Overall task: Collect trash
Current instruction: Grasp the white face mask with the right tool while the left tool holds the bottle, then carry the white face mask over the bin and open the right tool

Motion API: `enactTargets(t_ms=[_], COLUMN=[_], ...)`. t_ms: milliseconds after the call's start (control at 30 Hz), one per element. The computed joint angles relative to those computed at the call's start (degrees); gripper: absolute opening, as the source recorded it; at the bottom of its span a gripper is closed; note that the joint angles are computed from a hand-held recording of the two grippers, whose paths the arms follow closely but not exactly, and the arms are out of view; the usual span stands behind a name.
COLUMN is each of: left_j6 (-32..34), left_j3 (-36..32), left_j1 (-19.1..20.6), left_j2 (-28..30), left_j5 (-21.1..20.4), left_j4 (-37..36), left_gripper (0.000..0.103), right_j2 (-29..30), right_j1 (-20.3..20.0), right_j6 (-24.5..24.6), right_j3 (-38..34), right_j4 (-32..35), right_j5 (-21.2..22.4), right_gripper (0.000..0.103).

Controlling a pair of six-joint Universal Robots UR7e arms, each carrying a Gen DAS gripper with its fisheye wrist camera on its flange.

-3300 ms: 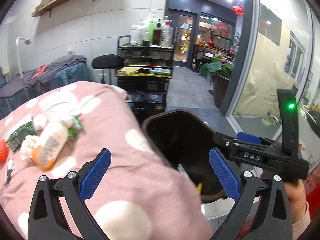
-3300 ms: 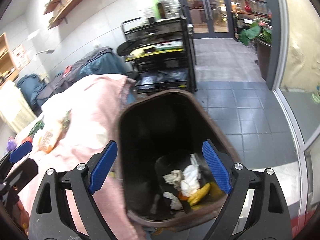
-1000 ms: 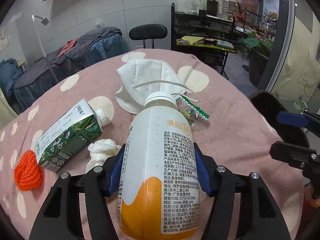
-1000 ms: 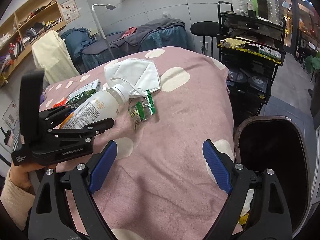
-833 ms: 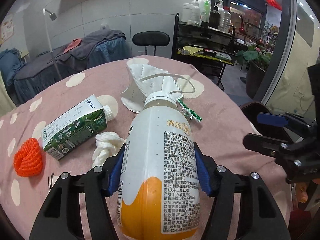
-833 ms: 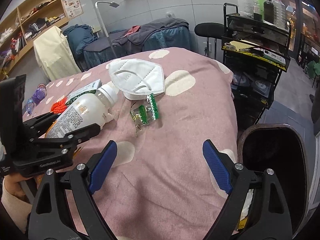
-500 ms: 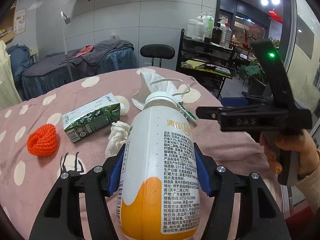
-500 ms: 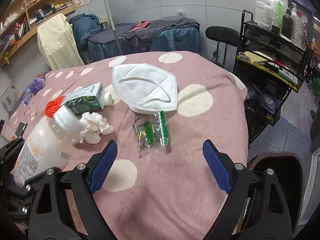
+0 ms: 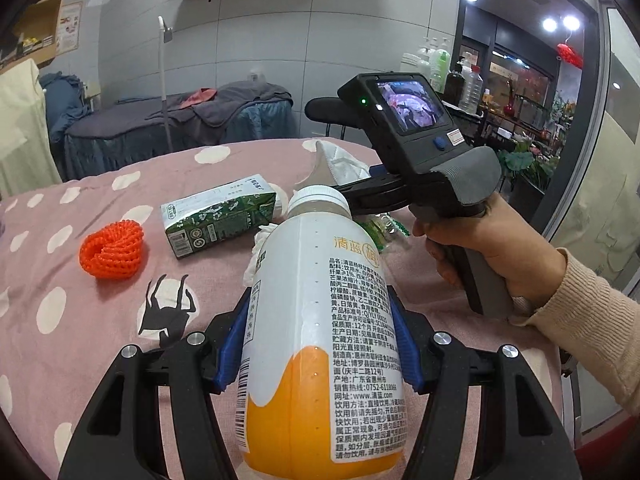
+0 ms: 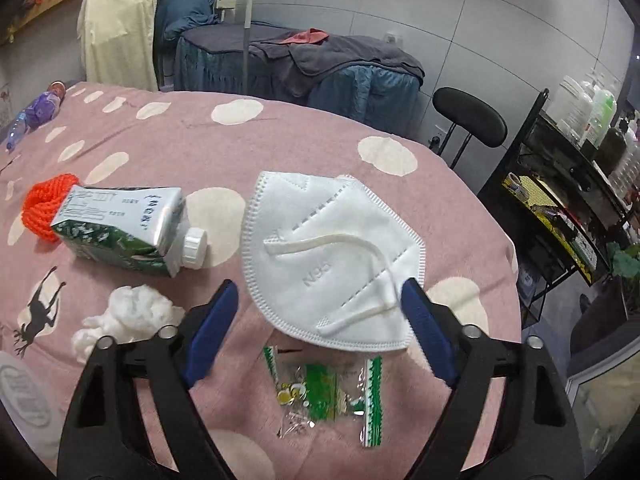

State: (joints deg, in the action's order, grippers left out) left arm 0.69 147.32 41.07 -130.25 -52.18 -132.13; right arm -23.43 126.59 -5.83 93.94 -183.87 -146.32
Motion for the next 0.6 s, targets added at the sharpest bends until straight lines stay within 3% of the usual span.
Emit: enactTargets(t_ms=[33, 133, 367, 600], left_j6=[-0.30, -1.16, -4.04, -9.98], left_j3=[0.00, 0.15, 0.81, 1.57], left_j1=[0.20, 0.35, -2.02, -7.72], left_j2=[-0.35, -1.63, -4.81, -9.44], left_j5=[-0.24, -0.19, 0.61, 1.22], left_j4=[0.10, 0.79, 3.70, 9.82], left_gripper=[0.061, 0.061, 0.061, 0.061], right_j2=[-0.18, -2.08, -8.18, -14.06], right_j1=[-0.42, -1.33, 0.18, 3.27], right_j6=[0.46, 3.12, 5.66, 8.38], right_j3=[-0.03, 1.92, 10.32, 18.62], right_j4=[0.29, -0.22, -9.88, -17.61], right_j5=[0.41, 2.95, 6.99, 7.39], right_gripper=[0.045, 0.016, 0.005, 0.004])
